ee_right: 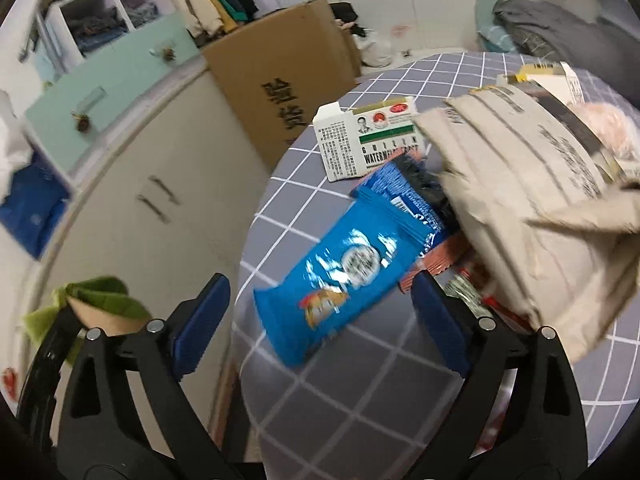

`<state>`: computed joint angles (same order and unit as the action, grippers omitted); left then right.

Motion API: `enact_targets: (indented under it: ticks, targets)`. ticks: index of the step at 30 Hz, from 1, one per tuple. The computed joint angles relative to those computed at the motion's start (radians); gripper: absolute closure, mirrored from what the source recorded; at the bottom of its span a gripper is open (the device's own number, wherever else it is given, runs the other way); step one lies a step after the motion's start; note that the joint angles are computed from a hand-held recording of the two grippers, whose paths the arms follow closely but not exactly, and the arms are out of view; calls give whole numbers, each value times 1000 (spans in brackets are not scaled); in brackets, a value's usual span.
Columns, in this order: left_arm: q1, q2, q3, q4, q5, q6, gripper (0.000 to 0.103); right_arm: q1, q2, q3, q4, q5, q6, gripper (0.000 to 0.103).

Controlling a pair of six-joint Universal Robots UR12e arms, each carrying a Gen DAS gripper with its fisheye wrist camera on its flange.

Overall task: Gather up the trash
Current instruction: 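Grasp the blue snack wrapper with the right tool while left holds the leaf toy, then drop the wrapper and leaf toy into the bin, opening both tools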

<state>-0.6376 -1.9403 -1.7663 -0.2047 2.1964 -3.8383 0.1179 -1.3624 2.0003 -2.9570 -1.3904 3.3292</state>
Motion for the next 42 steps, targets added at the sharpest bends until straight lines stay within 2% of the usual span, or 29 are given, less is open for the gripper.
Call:
enact_targets:
  ticks: [3,4,5,6,7,8,9,12,17,19,24,28,35,37,38,39,40,42]
  targets:
    - [14,-3,-6,-9,-19,5,95,42,18,-25,21,-120,-47,12]
    - [20,-4,-8,-10,-32,8,95,47,20,-28,29,-135,-56,13]
    - [23,-5,-9,-13,-39,8,95,50,20,-29,30,-148,-66,19]
    - [28,-5,-13,-11,-51,10,95,58,20,-29,29,-179,-81,31]
    - [30,-6,-14,-9,-59,10,95,63,20,-26,23,-198,-96,38]
    - [34,-6,-17,-6,-69,11,95,66,19,-24,17,-214,-108,52]
    - [35,-6,-20,-4,-74,11,95,66,18,-19,10,-215,-115,59]
    - [43,-5,-28,4,-99,11,95,54,7,-3,0,-172,-135,67]
    - [48,-3,-45,18,-119,12,95,36,-17,33,-60,-82,-150,73]
    - [50,0,-51,21,-125,10,95,38,-25,40,-80,-58,-155,73]
    - [63,16,-76,20,-125,-15,95,43,-35,37,-88,72,-179,73]
    - [78,37,-105,-2,-111,-58,95,66,-16,12,-50,170,-232,73]
    - [109,71,-150,-92,-78,-142,95,119,41,-40,57,240,-307,73]
    - [117,73,-156,-124,-76,-161,95,132,66,-57,77,251,-322,70]
    - [121,74,-160,-135,-80,-169,95,138,76,-64,90,251,-330,59]
    - [125,74,-160,-148,-84,-175,95,145,88,-71,91,234,-332,39]
    - [128,73,-160,-162,-85,-181,95,152,99,-75,76,208,-330,34]
    - [131,70,-159,-182,-84,-186,95,162,111,-81,83,170,-334,32]
